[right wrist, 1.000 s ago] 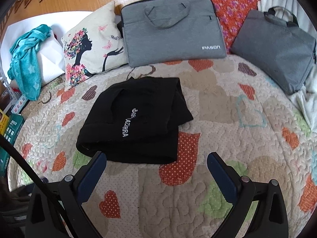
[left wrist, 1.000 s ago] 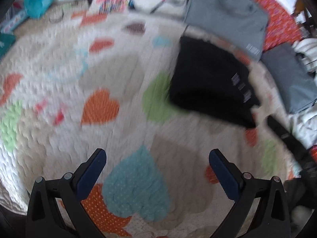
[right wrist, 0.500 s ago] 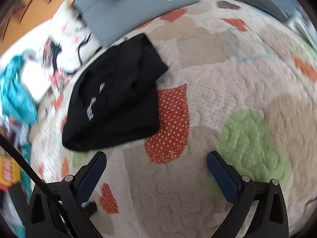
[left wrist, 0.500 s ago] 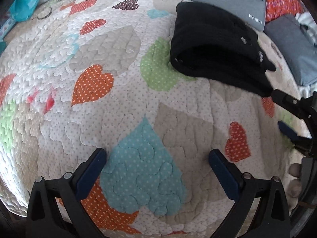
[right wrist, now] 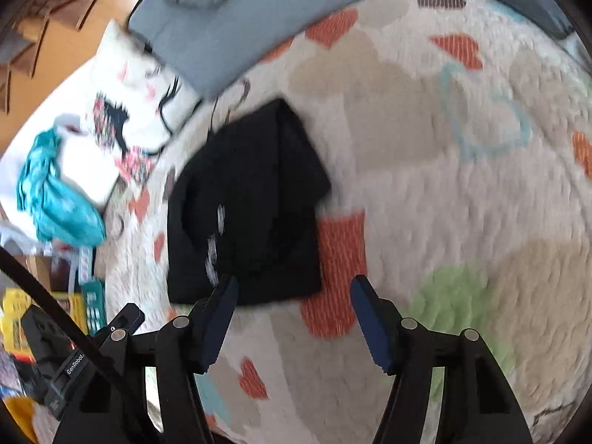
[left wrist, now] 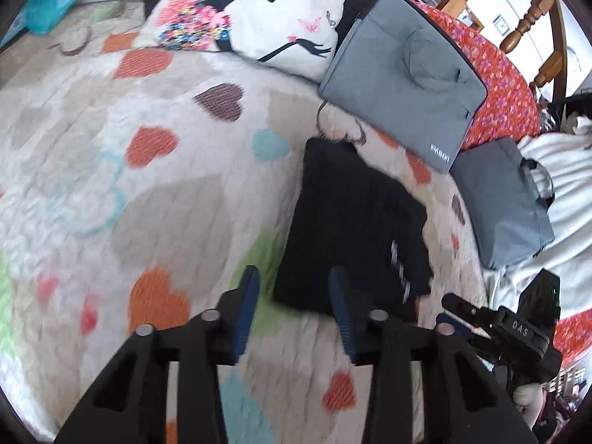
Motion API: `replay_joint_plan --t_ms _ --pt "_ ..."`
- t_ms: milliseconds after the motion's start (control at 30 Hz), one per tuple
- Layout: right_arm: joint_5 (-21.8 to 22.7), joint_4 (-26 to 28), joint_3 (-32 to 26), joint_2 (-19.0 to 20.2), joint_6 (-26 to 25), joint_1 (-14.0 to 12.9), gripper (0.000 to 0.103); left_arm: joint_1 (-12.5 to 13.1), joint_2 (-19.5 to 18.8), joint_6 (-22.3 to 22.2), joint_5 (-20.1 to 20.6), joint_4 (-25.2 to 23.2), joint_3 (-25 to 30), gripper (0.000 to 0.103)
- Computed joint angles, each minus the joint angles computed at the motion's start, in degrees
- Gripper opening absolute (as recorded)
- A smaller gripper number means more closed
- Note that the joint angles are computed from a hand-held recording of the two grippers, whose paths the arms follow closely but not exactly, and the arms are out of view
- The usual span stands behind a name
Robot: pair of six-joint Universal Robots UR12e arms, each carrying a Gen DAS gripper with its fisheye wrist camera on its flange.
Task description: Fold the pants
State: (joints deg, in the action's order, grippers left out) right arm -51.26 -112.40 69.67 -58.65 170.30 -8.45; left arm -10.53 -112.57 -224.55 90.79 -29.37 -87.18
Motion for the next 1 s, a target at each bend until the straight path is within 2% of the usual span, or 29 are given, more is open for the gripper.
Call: replay_joint_plan --t_ms 167,267,300,367,400,500,533,667,767,867,1000 --pt "-0.79 5.07 -4.42 3.38 -0.97 1.41 0.066 1.54 -2.96 -2.48 -3.40 -0.05 1.67 0.039" --pt "1.64 6.44 -4.05 3.98 -1.21 1.43 0.061 2.24 -3.73 -3.74 -6.42 -0.02 1.43 0.039" --pt "2.43 6.57 -4.02 4.06 -0.71 1.35 0.054 2.10 -4.00 -3.69 -6.25 -0.12 1.67 0.040" --pt "3.52 6.20 -3.95 3.92 -0.03 1.20 0.045 1.70 -4.52 -3.03 -5.13 -1.23 2.47 0.041" --pt "3.47 5.08 -3.67 3.71 0.29 1.18 0.032 1.71 -4.65 -2.93 -5.44 -1.21 2.59 0.041" --pt "4.44 4.58 -3.26 3.44 0.43 0.75 0.024 1.81 -4.73 -2.50 -7.12 -0.24 2.50 0.032" --pt "4.73 4.43 -3.01 3.31 0.13 0.65 0.023 1.87 -4.65 -2.30 -7.83 0.34 2.36 0.028" --pt "2.71 2.40 -2.12 2.53 0.07 0.61 0.026 1.48 -4.24 -1.47 -6.35 0.41 2.16 0.028" --pt "-0.52 -4.97 0.12 1.13 4.87 0.21 0.031 1.22 -3.82 -1.14 -5.89 1.09 1.66 0.028" --pt "2.54 -10.01 1.24 0.58 5.17 -0.62 0.031 1.19 -3.59 0.46 -7.28 1.35 1.44 0.028" --pt "5.93 -12.97 1.63 0.85 5.38 -0.83 0.031 0.89 -3.62 0.82 -6.58 0.95 1.58 0.028"
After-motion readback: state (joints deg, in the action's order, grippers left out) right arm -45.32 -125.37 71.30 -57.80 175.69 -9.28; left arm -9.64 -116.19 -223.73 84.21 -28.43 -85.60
